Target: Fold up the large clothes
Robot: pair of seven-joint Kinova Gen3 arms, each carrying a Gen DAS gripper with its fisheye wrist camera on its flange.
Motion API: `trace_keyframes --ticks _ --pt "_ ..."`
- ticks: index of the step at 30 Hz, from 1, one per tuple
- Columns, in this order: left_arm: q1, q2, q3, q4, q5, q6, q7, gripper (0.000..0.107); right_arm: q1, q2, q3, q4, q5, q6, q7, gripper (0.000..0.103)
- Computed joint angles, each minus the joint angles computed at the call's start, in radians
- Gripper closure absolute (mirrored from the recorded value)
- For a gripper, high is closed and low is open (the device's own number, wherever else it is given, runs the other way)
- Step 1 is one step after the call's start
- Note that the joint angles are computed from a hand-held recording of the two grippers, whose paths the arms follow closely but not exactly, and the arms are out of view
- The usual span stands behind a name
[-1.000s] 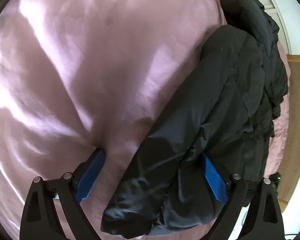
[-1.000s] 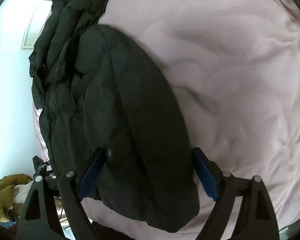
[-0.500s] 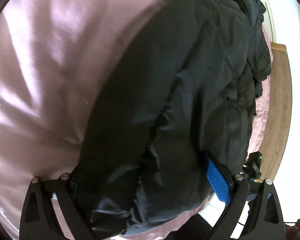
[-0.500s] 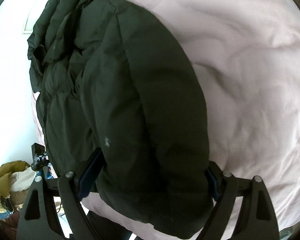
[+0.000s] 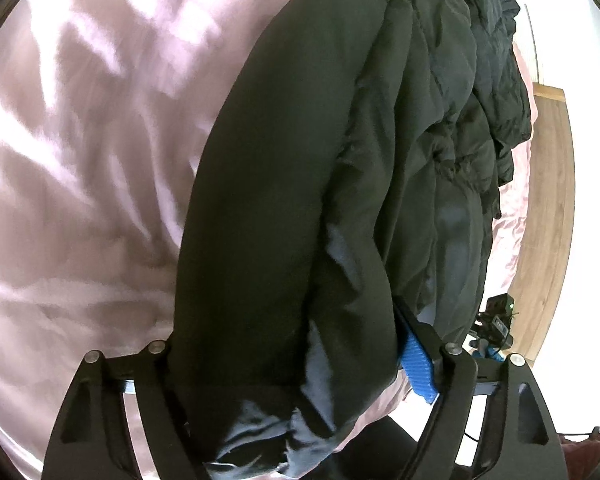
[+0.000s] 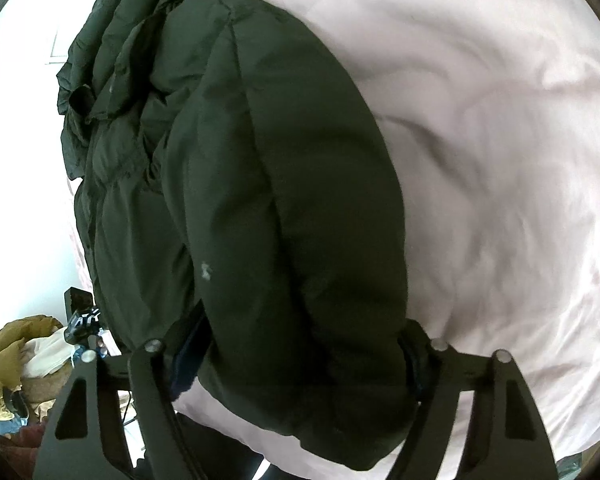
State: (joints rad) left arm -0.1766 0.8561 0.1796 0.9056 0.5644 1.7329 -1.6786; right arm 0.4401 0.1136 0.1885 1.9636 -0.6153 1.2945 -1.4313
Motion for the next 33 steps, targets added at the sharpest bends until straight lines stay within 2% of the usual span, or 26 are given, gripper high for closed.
trace_keyframes --ticks 3,7,11,15,21,27,33 --pt "-0.003 -0.015 -0.003 0.027 0.001 -0.013 -0.005 0.03 0.004 0.007 0.001 -0.004 0.0 0.016 0.015 0.03" --pt "0.007 -0.029 -0.006 0.05 0.001 -0.036 0.001 0.038 0.009 0.007 0.002 -0.002 0.004 0.029 0.023 0.033" --pt "0.007 -0.035 -0.01 0.05 -0.007 -0.042 0.0 0.052 0.007 -0.003 0.002 0.005 -0.007 0.024 0.015 0.046" --pt "0.007 -0.045 -0.012 0.059 -0.009 -0.052 0.001 0.056 -0.004 -0.015 -0.001 0.014 -0.009 0.018 0.004 0.051" --pt "0.013 -0.059 -0.011 0.077 -0.006 -0.067 0.008 0.06 -0.025 -0.03 -0.004 0.029 -0.007 0.005 -0.021 0.052" --pt "0.028 -0.078 -0.012 0.08 -0.014 -0.08 0.012 0.071 -0.052 -0.045 -0.012 0.021 -0.001 -0.009 -0.03 0.075" --pt "0.037 -0.097 -0.014 0.085 -0.015 -0.097 0.017 0.085 -0.078 -0.058 -0.019 -0.004 0.017 -0.006 -0.051 0.083"
